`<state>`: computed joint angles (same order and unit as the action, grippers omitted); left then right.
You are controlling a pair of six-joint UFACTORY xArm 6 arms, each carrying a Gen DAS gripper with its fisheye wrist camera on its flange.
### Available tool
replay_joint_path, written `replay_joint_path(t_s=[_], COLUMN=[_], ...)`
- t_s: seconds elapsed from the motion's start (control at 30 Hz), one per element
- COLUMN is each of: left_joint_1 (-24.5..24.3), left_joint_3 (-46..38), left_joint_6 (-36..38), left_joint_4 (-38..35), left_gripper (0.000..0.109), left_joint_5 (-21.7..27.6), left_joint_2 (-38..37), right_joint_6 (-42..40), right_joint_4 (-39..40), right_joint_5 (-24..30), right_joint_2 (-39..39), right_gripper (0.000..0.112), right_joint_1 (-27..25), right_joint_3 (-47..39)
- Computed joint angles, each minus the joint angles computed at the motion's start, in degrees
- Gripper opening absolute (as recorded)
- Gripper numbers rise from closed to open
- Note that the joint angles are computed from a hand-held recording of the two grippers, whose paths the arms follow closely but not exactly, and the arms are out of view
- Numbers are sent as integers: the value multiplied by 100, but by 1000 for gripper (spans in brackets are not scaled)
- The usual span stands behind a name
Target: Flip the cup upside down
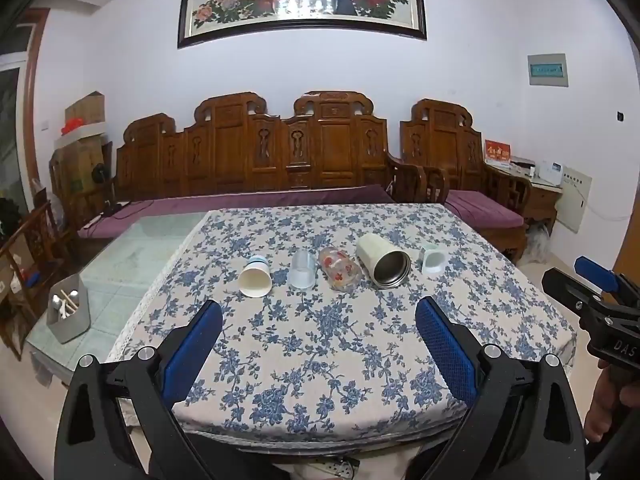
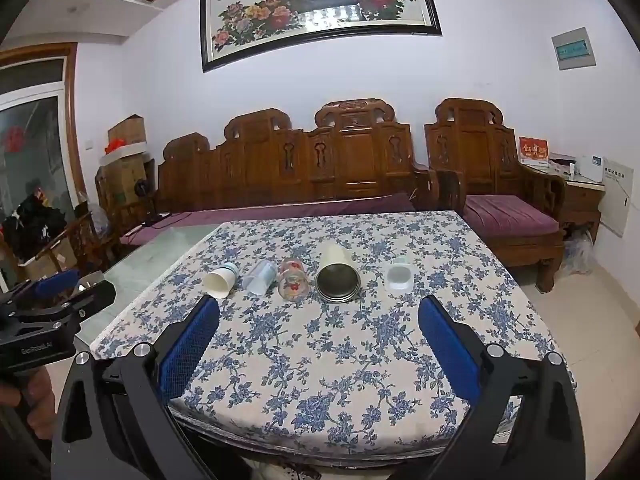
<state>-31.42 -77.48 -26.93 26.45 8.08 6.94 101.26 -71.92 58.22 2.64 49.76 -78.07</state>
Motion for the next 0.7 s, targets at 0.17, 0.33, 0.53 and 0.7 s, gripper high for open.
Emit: replay_joint_path(t_s=[0.17, 0.33, 0.53, 0.7], left_joint_1=[-2, 5, 7, 8], left_joint_3=[12, 16, 26, 27], left_joint_6=[2, 30, 74, 34], left_joint_4=[-17, -43, -87, -48], left_gripper=[93, 93, 93, 93], left_joint_5=[-27, -42, -45, -47], left_joint_2=[-12, -26, -45, -46], right_joint_6=[-43, -116, -109, -139], right_joint_4=[1, 21, 12, 11], right_joint_5=[19, 87, 86, 80], right_joint_2=[27, 58, 57, 68], right_gripper=[100, 100, 100, 100], right_joint_1=[3, 55, 54, 51], right_joint_3=[-69, -187, -185, -208])
